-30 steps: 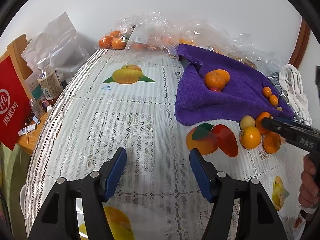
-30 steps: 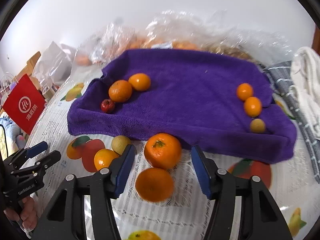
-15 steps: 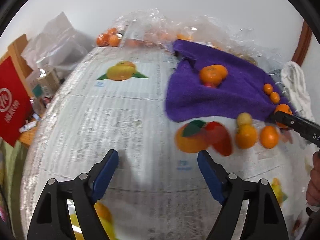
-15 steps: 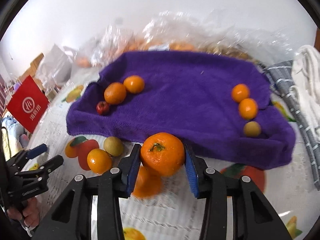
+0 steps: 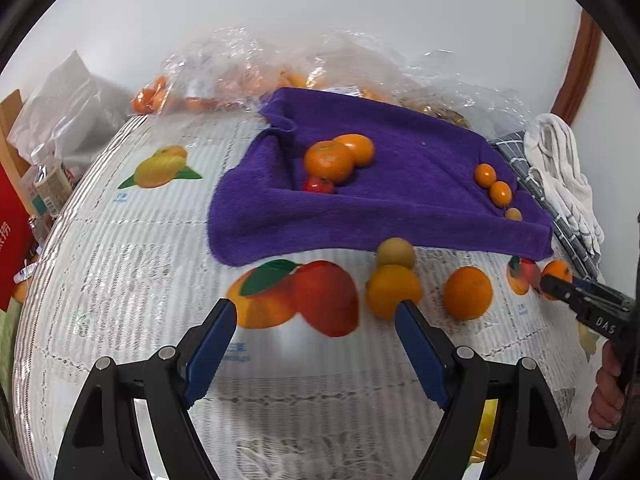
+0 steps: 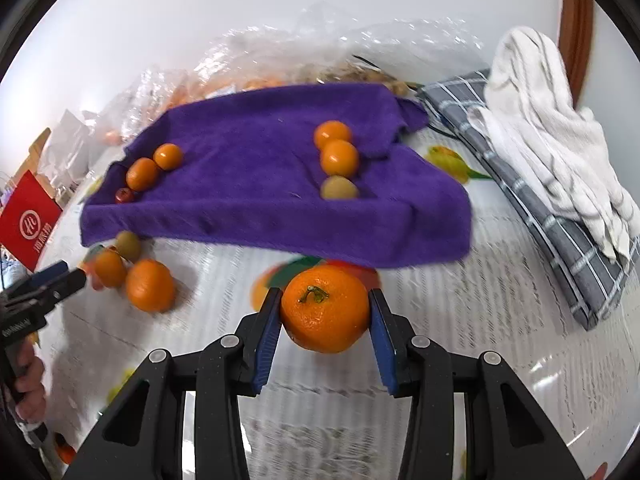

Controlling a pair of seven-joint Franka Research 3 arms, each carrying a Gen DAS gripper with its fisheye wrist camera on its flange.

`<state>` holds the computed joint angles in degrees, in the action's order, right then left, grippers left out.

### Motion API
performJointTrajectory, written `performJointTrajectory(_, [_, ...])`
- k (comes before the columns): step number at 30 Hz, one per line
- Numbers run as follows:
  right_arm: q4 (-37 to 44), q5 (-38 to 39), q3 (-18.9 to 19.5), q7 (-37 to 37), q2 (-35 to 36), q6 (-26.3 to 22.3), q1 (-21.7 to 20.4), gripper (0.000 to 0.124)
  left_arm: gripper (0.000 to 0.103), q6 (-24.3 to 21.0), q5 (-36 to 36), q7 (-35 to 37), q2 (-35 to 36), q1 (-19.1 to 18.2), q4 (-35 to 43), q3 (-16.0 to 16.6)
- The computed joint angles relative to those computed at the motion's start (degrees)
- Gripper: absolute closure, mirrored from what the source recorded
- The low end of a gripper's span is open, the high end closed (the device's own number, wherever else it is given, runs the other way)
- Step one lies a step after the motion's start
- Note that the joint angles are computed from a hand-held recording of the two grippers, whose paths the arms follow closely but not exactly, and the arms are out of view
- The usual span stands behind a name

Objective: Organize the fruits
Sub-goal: 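Grasp a large orange with the right tool while the left tool grasps a small orange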

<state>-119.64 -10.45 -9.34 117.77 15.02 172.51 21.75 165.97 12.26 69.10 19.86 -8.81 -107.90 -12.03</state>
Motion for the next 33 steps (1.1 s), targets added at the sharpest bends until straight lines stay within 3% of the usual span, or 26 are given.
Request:
performJointTrajectory(6, [-1.1, 1.2, 0.4, -2.2, 0.0, 1.0, -0.4, 0.082, 0.023, 0.8, -2.1, 3.6, 1.1, 0.8, 1.0, -2.4])
performJointTrajectory(11, [-1.6, 1.0, -0.4, -2.0, -0.2, 1.1, 0.4, 0.082, 0.027, -0.7, -0.2, 2.7, 3.5, -1.7, 4.5, -0.8])
performJointTrajectory(14, [-1.7, 0.2, -1.0, -1.2, -0.3, 0.7, 0.9, 0.082, 0.044, -1.8, -1.0, 2.8, 4.9, -1.5, 6.4, -1.4])
performJointTrajectory(16, [-1.5, 0.7, -0.3, -1.6, -0.4, 0.1, 0.2, 0.082, 0.065, -2.7, -2.4, 3.9, 5.9, -0.7, 7.6, -2.6])
performJointTrajectory(17, [-1.5, 1.2, 0.1, -1.7, -0.5, 0.0, -0.2, 0.082, 0.068, -3.0, -3.7, 5.1, 6.3, 0.1, 8.0, -3.7])
performJointTrajectory(33, [-1.9, -5.3, -0.7, 5.3, -2.8, -1.0, 0.1, 0.082, 0.068, -1.8, -9.5, 8.0, 3.1, 2.4, 4.5, -5.0])
